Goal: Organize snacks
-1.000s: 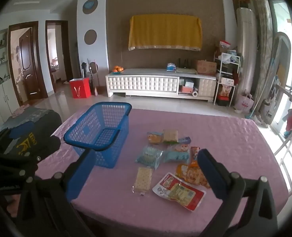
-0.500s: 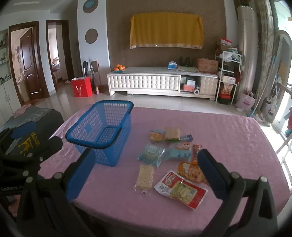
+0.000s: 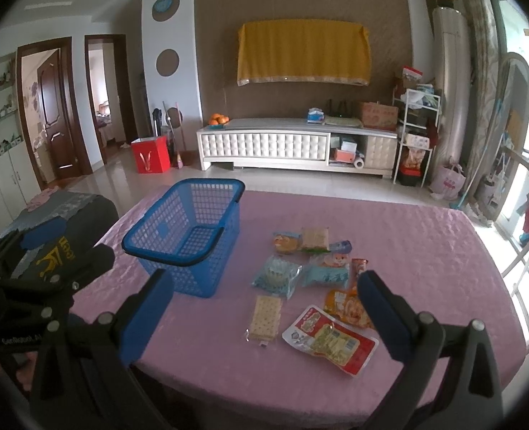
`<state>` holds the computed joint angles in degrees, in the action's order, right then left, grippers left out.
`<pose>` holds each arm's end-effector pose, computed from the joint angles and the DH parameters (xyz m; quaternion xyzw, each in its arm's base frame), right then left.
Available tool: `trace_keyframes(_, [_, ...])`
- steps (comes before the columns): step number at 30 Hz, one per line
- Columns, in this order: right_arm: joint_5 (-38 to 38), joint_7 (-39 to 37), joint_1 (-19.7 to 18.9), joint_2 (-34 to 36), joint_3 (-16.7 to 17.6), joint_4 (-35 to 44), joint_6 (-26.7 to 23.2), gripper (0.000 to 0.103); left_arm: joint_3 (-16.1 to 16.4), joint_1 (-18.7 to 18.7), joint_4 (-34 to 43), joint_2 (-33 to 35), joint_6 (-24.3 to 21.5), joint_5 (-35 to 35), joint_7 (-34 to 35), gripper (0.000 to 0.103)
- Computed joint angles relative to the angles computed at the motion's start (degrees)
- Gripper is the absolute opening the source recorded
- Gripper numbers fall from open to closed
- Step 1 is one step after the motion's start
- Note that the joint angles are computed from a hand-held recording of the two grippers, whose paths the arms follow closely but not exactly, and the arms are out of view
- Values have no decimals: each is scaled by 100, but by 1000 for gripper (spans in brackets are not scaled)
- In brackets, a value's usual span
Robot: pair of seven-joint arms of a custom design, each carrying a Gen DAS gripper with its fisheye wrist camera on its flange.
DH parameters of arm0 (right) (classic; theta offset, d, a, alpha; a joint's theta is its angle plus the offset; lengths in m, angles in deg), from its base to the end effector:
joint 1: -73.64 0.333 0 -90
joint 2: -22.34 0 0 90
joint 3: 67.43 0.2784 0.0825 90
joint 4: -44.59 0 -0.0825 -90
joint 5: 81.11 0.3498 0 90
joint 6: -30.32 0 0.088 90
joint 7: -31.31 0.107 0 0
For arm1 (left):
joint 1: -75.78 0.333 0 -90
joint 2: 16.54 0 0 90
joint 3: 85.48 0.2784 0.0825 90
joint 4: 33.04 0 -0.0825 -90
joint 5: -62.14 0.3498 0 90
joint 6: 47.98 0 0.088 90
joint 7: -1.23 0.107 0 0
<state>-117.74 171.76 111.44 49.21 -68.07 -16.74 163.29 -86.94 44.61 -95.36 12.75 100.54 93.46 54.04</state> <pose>0.5505 0.4064 0.6272 -0.6320 0.6183 -0.3036 0.3552 0.5854 -0.3797 0.6208 -0.5343 0.6716 -0.4121 0.3060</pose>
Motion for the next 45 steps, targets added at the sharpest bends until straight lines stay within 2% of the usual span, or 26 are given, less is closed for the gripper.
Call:
trace_keyframes(16, [95,-18,-16,11,17,-4,-38,103,-46,-21,11,-38,-148,-21,27,103])
trace_keyframes(45, [175,-108,-16,31,33,69,-263,103,-66,-42,-27,-9,-136,-19,1,103])
